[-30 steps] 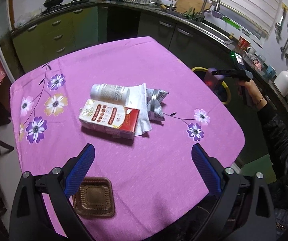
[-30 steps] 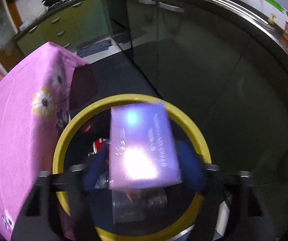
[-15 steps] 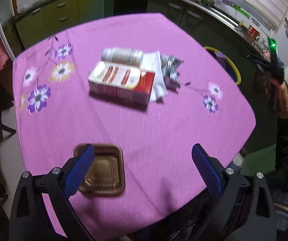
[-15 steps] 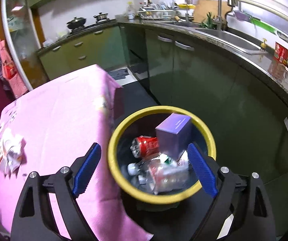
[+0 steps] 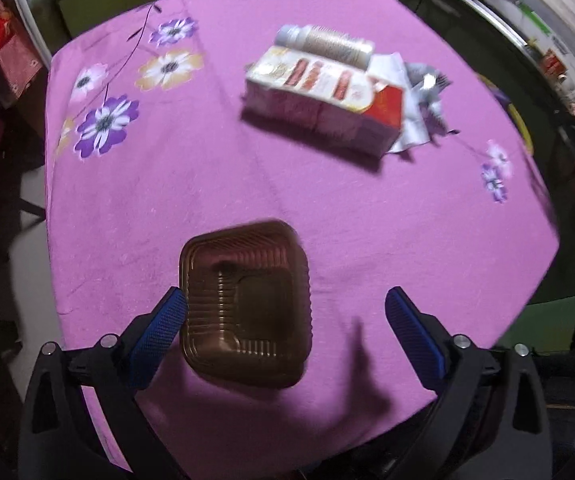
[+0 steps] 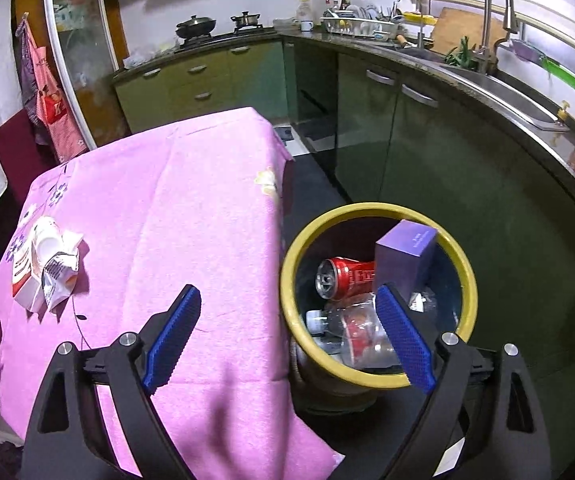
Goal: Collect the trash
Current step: 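Grasp the brown plastic tray by its rim with the left gripper, then carry the brown tray to the yellow bin and drop it in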
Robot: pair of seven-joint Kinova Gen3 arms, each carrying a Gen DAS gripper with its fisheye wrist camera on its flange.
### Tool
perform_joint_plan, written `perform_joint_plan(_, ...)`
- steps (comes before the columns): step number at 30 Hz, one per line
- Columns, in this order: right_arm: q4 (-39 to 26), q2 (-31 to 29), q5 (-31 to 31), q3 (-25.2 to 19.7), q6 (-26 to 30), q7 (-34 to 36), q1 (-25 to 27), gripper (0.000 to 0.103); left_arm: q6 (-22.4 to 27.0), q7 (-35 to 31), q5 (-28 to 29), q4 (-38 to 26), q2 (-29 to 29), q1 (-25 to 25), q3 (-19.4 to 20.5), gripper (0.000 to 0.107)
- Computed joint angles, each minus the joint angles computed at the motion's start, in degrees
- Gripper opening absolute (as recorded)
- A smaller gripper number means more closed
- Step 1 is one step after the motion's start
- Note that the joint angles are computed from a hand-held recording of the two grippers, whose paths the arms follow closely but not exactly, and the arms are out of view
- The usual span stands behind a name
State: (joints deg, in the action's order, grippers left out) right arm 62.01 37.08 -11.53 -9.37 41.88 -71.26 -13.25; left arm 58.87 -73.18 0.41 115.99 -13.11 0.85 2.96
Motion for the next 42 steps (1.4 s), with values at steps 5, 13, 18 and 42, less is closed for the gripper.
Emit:
perform_joint_plan(5, -0.27, 0.29, 0.08, -0.22, 0.82, 0.54, -0.48, 0.088, -0.06, 0.4, -0.68, 0.1, 0.0, -0.89, -0.46, 0.095)
perform_joint_plan(13, -1.87, 1.31, -0.31, -0.52, 2.6, 1.31, -0.77, 0.088, 1.67, -0.73, -0.43, -1.17, 0.44, -1.42, -0.92, 0.095)
perform_joint_plan(18, -2.26, 1.75, -0.75, -0.81, 3.56, 2.2, -0.92, 0.088, 2.36, -1.23, -0.02, -1.69, 2.14, -1.42, -1.1, 0.095)
perform_joint_plan(42, 3.14, -2.41, -3.84, -1.78, -0.38, 4.46, 1.79, 0.09, 4.71, 0.01, -4.13, -11.12, 6.58, 3.65, 2.12, 0.067)
